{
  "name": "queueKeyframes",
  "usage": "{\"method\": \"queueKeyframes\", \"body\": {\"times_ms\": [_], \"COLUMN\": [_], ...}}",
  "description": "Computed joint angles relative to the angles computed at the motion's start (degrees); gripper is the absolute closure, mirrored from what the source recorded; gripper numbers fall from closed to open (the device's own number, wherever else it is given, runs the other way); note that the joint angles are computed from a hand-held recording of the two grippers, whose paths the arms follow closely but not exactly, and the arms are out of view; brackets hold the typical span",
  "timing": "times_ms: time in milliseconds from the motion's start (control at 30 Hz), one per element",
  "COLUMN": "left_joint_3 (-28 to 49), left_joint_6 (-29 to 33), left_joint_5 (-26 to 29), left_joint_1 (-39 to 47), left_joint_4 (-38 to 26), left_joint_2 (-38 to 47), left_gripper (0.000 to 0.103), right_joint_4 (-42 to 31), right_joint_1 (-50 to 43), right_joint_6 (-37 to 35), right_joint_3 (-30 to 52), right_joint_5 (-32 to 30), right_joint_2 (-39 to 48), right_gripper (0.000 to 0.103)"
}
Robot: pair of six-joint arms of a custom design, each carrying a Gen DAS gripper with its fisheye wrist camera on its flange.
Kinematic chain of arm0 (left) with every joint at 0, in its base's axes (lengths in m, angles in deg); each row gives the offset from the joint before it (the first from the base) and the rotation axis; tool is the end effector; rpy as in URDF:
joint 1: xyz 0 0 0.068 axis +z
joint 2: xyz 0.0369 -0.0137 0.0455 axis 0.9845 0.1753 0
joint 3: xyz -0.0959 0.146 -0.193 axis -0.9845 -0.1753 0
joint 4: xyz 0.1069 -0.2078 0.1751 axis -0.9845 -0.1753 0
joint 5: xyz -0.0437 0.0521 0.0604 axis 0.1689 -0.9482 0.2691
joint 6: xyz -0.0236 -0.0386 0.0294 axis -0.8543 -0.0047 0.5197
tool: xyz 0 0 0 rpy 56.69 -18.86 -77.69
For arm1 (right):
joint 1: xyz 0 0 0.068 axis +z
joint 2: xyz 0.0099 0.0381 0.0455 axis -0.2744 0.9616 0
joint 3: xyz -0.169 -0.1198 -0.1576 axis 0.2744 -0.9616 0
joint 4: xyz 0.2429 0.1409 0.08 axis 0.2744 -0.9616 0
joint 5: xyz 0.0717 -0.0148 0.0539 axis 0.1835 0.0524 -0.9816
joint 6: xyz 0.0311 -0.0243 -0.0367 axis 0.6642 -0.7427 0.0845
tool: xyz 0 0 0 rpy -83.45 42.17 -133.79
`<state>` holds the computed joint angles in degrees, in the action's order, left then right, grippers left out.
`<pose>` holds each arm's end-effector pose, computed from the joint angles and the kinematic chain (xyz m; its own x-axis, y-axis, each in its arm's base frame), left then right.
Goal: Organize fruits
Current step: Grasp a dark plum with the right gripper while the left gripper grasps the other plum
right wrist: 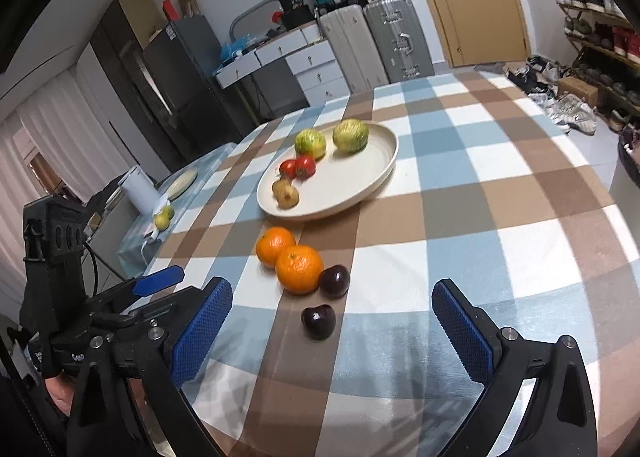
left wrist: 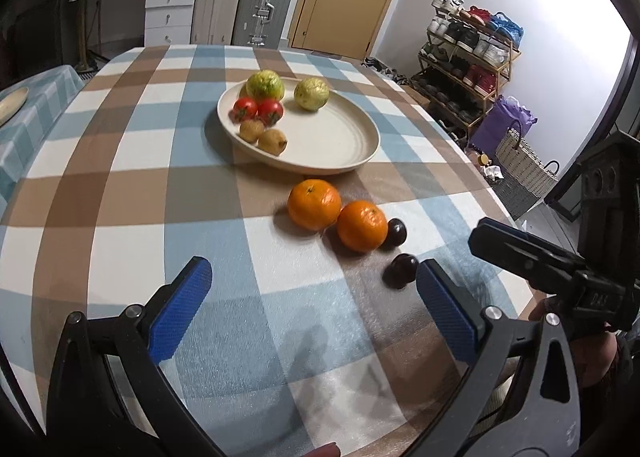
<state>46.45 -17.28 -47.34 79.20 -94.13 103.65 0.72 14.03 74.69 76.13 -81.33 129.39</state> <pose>0.2145 -0.0088 0.1441 -0.7273 -0.2193 -0.6503 -0.0362 0.9585 -0.2828 0.2804 0.1741 0.1227 -0.7473 -0.1062 -0.6559 -0.4728 0.7785 0.4127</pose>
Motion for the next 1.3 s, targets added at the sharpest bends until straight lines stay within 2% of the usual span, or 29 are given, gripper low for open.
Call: {"method": "queueKeyframes", "body": {"times_ms": [100, 467, 633, 900, 967, 1133, 1300], "left_joint_3": [-0.07, 1.62, 2.56, 4.11, 4.19, 4.83, 5.52], "left_joint_6": [0.24, 1.8, 1.99, 2.03, 2.11, 1.5, 1.22], "left_joint_5": [0.64, 3.42, 3.8, 3.4, 3.09, 1.77, -0.08], "left_joint_1": [0.74, 2.62, 2.7, 2.02, 1.85, 0.65, -1.34], "left_joint_4": [1.72, 6.24, 6.77, 6.66, 6.68, 6.5, 6.22], "left_joint_2": [2.23, 10.21, 12.28, 14.75, 14.74, 15.52, 16.3], "left_gripper": [0.001, 0.001, 0.001, 0.001, 0.001, 0.001, 0.001], "right_joint_4": [-0.02, -2.42, -3.68, -3.92, -3.54, -3.12, -1.67], "right_joint_1": [0.21, 0.38, 0.17, -0.81, -1.0, -0.37, -1.52], "right_joint_6": [-0.68, -4.08, -5.21, -3.94, -4.05, -4.99, -3.93], "right_joint_3": [1.85, 9.33, 11.77, 13.15, 13.02, 12.47, 11.33], "right_joint_5": [-0.27, -0.98, -1.89, -4.38, -5.46, -5.74, -7.87], "right_joint_2": [3.05, 12.58, 15.15, 16.84, 16.83, 16.38, 16.15], "right_gripper": [0.004, 0.048, 0.055, 0.057, 0.066, 0.079, 0.081]}}
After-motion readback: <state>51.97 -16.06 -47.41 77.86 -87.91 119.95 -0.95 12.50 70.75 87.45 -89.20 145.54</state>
